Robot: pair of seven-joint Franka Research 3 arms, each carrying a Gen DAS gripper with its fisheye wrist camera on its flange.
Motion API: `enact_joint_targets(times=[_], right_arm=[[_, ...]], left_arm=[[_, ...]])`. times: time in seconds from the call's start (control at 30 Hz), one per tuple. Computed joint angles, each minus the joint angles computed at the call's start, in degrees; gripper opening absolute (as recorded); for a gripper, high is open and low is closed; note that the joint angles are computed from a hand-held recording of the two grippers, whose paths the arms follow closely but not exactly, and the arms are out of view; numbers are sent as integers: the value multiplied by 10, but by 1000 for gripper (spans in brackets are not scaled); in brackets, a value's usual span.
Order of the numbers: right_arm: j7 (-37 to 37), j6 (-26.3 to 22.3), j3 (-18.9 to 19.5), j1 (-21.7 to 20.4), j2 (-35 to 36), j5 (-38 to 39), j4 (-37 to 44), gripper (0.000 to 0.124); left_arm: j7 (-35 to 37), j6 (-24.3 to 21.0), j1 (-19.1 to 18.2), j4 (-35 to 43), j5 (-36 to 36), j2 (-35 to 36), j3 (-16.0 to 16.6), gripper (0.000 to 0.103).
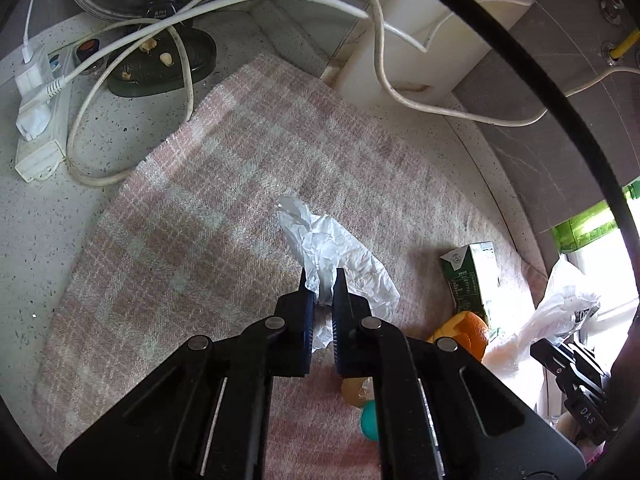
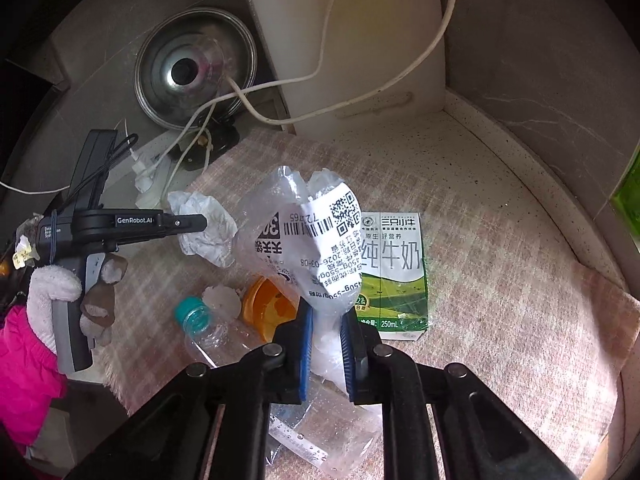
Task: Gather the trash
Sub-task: 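Carry the tissue and plastic bag down over the blue basket with both tools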
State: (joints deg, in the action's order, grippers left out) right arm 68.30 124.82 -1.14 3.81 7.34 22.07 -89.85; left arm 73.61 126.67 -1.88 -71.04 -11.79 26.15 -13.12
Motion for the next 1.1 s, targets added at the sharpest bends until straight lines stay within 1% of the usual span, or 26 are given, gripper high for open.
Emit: enact_joint_targets(times=[0.17,0.33,0.47,0.57,0.8,1.1], right_arm=[[16,24,-4,-3,-23,11,-24,11],[34,47,-8,-7,-50,27,-40,11],[42,62,-10,-7,-78,43,-61,11],[48,67,-11,-4,-102,50,-81,11],[71,85,-9,9,-162,59,-147,11],[126,100,-6,21,-239,51,-229,11]], left_arm=[[16,23,5,-40,-2,-37,1,5],[39,51,11,-97,-19,-86,2,5],[62,70,15,-145,-38,-129,7,5],[83,80,18,-185,-70,-164,11,5],[136,89,9,-261,-112,-229,29,5],[202,78,-13,-355,-160,-315,63,5]])
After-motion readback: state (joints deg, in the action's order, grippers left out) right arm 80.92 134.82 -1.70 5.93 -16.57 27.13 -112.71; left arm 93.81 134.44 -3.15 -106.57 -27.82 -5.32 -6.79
